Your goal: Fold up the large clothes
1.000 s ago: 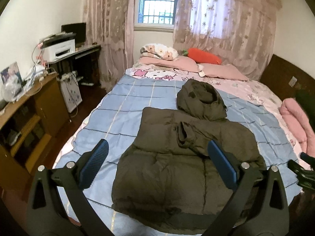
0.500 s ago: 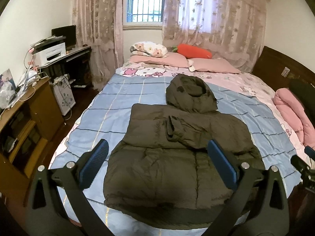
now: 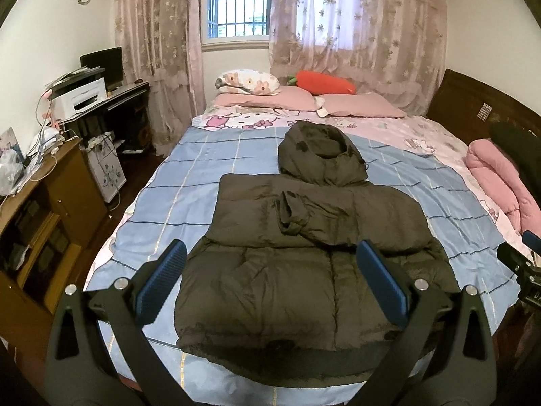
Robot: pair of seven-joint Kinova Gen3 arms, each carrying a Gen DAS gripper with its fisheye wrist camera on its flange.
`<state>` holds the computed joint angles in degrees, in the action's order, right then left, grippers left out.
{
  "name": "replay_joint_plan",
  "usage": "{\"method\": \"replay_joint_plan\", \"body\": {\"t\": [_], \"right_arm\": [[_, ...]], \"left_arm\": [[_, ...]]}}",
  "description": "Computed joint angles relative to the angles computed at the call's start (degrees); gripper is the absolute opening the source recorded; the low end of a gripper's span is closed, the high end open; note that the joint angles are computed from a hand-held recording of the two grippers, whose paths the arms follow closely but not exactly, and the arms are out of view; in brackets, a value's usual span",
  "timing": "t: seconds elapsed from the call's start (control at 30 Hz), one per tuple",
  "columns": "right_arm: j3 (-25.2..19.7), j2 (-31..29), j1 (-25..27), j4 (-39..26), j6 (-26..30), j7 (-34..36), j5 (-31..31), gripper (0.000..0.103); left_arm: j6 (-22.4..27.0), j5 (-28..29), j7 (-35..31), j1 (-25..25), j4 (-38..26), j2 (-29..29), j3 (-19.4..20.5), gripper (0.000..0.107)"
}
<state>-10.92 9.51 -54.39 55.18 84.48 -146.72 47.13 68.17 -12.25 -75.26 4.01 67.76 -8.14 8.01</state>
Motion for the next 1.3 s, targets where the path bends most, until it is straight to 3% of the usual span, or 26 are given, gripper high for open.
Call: {"method": "replay_joint_plan", "body": {"t": [0.13,0.63,0.83,0.93,1.03,1.17,1.23,1.3], "right_arm": [[-0.1,-0.1,-0.1,0.3,-0.1,-0.3,0.2,0.102],[-0.3,-0.5,0.7,0.9,-0.6,0.0,0.1,0.102],[-0.6,-0.7,1.0,0.8,-0.9,0.0,-0.1,0.102],[-0.7,-1.0,1.0,0.7,-1.2,-0.1,-0.4,0.102],[-0.7,-1.2,1.2,0.7,-1.3,-0.4,-0.6,0.102],[-1.3,-2.9,2.4,1.9,-2.8,-0.6,-1.8,0.102],[-1.7,-3.9,3.4,2.7,-3.4,-0.4,-2.3,0.102],[-2.1,-4.9,5.0,3.4,-4.2,0.2,-3.9,0.102]], "left_arm": [[0.9,-0.4,0.8,4.6,-0.5,0.4,-3.9,0.101],[1.1,-0.2,-0.3,3.7,-0.6,0.7,-3.0,0.101],[0.6,0.1,-0.3,4.3,-0.1,1.3,-4.6,0.101],[0.2,1.9,-3.6,4.6,-0.9,3.2,-6.0,0.101],[2.2,5.1,-9.4,5.1,-4.5,6.8,-7.3,0.101],[10.0,12.8,-13.5,2.9,-14.3,13.5,-8.4,0.101],[13.2,14.8,-13.0,-0.1,-19.6,17.1,-5.7,0.101],[15.5,13.3,-11.4,-2.7,-24.9,20.7,-1.0,0.101]]}}
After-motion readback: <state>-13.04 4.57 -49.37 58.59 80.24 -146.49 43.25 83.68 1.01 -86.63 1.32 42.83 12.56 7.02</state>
